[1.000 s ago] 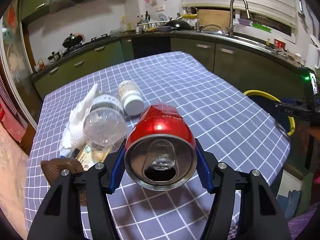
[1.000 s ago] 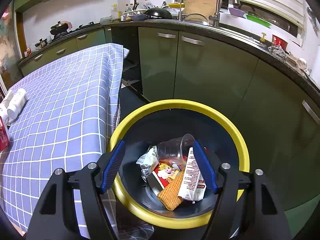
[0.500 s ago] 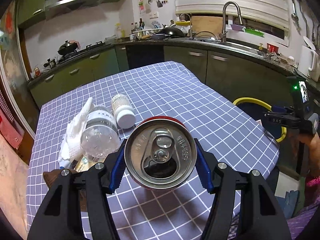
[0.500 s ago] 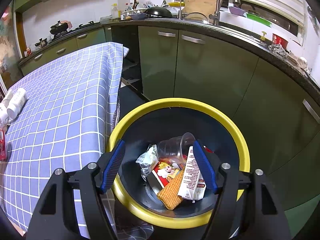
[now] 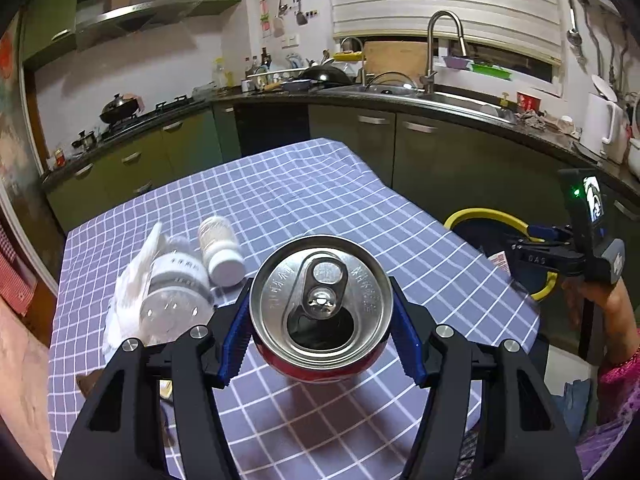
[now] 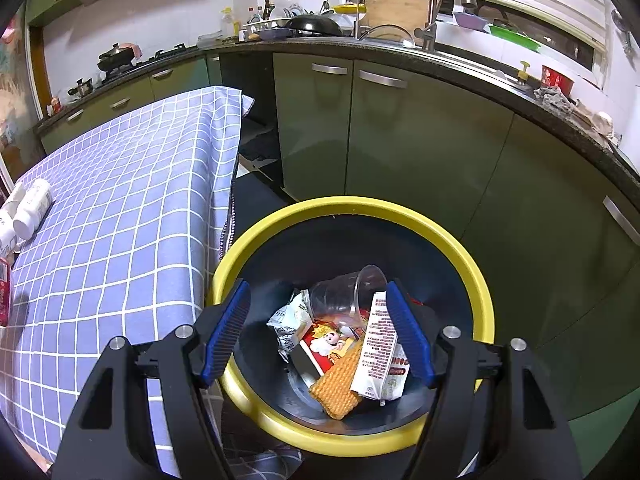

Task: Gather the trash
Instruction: 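Carry the Coke can over the bin and open the left gripper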

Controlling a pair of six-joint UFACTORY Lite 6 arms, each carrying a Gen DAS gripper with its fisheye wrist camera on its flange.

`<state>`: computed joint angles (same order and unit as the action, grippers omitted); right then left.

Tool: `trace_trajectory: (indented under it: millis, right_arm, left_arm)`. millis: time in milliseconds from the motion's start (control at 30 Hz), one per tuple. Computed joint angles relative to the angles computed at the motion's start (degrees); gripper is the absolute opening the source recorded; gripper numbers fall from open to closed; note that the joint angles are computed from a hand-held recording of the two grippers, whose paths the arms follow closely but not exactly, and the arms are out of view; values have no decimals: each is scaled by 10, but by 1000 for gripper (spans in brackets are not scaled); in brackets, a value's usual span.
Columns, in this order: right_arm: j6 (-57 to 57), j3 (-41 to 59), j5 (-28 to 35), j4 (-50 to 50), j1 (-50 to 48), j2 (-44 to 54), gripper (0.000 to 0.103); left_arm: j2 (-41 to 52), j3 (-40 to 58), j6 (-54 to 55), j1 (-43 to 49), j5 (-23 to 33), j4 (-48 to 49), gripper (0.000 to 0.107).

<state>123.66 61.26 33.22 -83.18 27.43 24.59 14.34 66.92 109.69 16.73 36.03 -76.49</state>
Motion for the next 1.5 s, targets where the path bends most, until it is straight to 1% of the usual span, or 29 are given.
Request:
trace_trajectory:
  millis: [200,367,600,700,767,900,967,1100,1133,1167,1200,1233,1267,1333,1367,1433,1500]
  right_arm:
    - [18,-32,1,-15,-9,-27,66]
    - [35,-69,3,-29,-20,-61,66]
    - [37,-150,23,-37,-54,-151,66]
    - [34,-182,26,-36,-71,-189,66]
    - [35,-202,28,-38,-80,-210,66]
    - [38,-223,31,-37,-88,-233,67]
    - [41,-230,33,-37,-89,-241,67]
    - [33,-240,39,-29,-90,-259,69]
    - [30,-241,41,-25,-89,-262,69]
    - [26,-243,41,-23,-90,-266,69]
    - [23,-245,45,-18,-85,-271,69]
    - [20,-244,47,-14,-82,-272,69]
    - [18,-240,49,-11,-78,-270,69]
    - [18,-231,49,-11,-69,-262,69]
    - [20,-221,47,-13,-61,-254,69]
    - [22,-202,42,-18,-49,-238,69]
    - [30,-168,25,-32,-33,-205,69]
  left_arm:
    - [-6,10,-15,-32,4,4,62]
    - [-1,35,-50,-72,8,20,62]
    - [34,100,-116,-183,9,49,62]
    - [66,141,-148,-246,1,61,62]
    - [103,186,-190,-290,-6,87,62]
    - [189,287,-285,-368,-29,151,62]
    - [254,362,-347,-404,-32,197,62]
    - [349,467,-446,-442,-39,268,63]
    - [361,477,-463,-446,-50,281,67]
    - [361,475,-470,-447,-58,284,74]
    - [349,456,-455,-443,-63,263,77]
    - [329,424,-419,-435,-69,227,83]
    - [303,387,-376,-423,-73,191,85]
    - [238,303,-294,-403,-98,126,88]
    - [202,257,-241,-388,-103,80,91]
    - [130,169,-145,-353,-99,0,93]
    - [57,83,-83,-305,-87,-42,93]
